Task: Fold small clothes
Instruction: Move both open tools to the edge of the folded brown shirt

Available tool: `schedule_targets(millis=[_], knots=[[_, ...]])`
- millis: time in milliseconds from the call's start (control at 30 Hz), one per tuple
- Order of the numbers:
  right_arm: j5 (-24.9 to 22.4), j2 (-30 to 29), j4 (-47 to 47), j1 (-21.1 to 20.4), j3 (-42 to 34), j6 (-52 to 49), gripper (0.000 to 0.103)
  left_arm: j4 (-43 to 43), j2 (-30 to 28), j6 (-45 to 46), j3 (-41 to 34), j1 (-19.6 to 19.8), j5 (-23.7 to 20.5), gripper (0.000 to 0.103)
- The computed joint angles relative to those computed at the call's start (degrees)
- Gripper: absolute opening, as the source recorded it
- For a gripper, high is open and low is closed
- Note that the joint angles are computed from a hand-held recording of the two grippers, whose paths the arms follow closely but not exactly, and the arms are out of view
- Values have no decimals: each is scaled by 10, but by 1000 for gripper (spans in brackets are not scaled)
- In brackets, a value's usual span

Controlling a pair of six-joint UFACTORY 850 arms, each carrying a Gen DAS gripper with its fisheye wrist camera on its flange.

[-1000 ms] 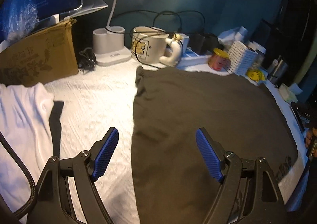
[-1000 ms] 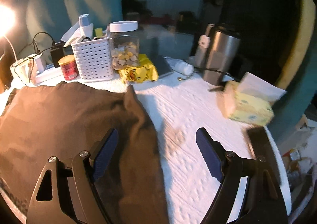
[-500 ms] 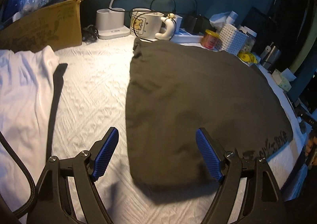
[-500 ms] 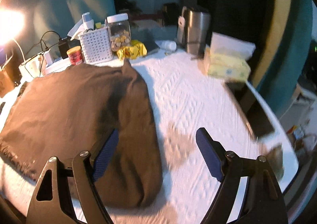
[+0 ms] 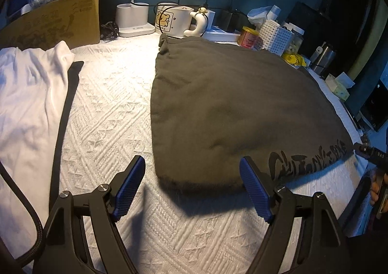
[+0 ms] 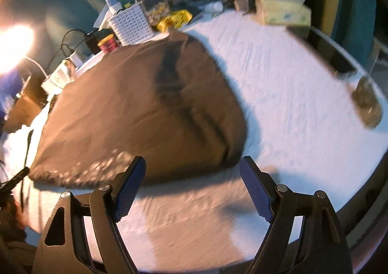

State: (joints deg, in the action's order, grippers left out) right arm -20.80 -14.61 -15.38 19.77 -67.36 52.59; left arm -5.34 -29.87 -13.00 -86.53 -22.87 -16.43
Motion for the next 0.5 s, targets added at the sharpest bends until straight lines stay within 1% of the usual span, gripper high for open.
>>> schedule_targets(millis=[100, 167, 200, 300, 333, 367, 400, 500], knots=[[20, -3, 78, 2, 4, -65, 83, -6, 1, 5, 2, 1, 1, 80], [24, -8, 91, 2, 1, -72, 83, -17, 1, 13, 2, 2, 0, 80], [29, -9, 72, 2, 1, -51, 83, -26, 1, 19, 2, 2, 1, 80], [52, -12, 75, -4, 3, -38, 83, -60, -2, 44, 2, 4, -1, 79], [66, -11, 81, -7, 7, -36, 83, -68, -4, 48, 0, 5, -2, 78], [75, -12, 78, -10, 8, -29, 83, -78, -5, 55, 0, 5, -3, 74], [82, -15, 59, -12, 8, -7, 83, -89, -8, 62, -4, 6, -7, 73], [90, -23, -17, -15, 2, 78, 83, -84, -10, 52, -5, 6, -7, 70]])
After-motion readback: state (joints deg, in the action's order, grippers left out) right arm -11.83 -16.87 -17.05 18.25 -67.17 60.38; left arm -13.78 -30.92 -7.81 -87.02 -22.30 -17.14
